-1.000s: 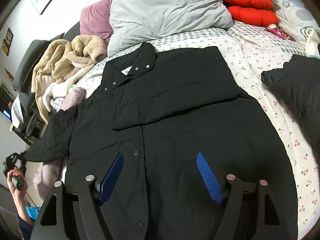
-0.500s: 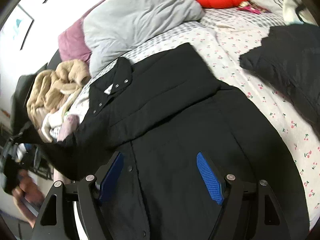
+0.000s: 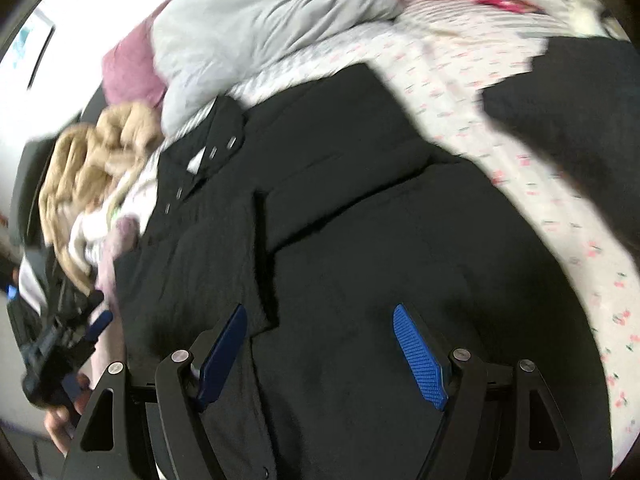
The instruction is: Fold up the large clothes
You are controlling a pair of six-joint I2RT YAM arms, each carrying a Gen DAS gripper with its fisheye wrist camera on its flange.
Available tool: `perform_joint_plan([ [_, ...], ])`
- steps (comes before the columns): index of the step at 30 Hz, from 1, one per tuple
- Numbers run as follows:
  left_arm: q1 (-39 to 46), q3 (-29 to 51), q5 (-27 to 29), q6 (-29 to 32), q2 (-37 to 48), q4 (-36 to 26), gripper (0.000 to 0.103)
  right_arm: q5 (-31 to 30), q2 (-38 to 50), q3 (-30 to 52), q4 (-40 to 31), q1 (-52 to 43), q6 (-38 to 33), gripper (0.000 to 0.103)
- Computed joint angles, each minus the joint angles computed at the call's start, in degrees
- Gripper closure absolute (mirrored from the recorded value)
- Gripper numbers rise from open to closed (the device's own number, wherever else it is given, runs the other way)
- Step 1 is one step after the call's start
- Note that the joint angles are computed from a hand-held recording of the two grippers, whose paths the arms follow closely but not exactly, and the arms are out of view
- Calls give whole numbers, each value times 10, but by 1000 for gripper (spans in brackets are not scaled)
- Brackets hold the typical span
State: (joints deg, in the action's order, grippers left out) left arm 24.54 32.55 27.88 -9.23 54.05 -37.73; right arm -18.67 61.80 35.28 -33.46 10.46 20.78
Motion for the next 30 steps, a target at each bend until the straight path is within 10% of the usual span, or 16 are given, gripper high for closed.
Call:
perform_joint_plan([
  [13,201,18,-3,153,58,-67,29,65,270,79,190,180,29,40],
  [17,213,23,-27,170,80,-56,29,140,337,140,166,215,17,95],
  [23,225,38,-44,178,128,-34,30,256,266,177,180,264,-64,97],
  [30,179,34,-86,169,155,3,30,316,385,241,187,260,-112,97],
])
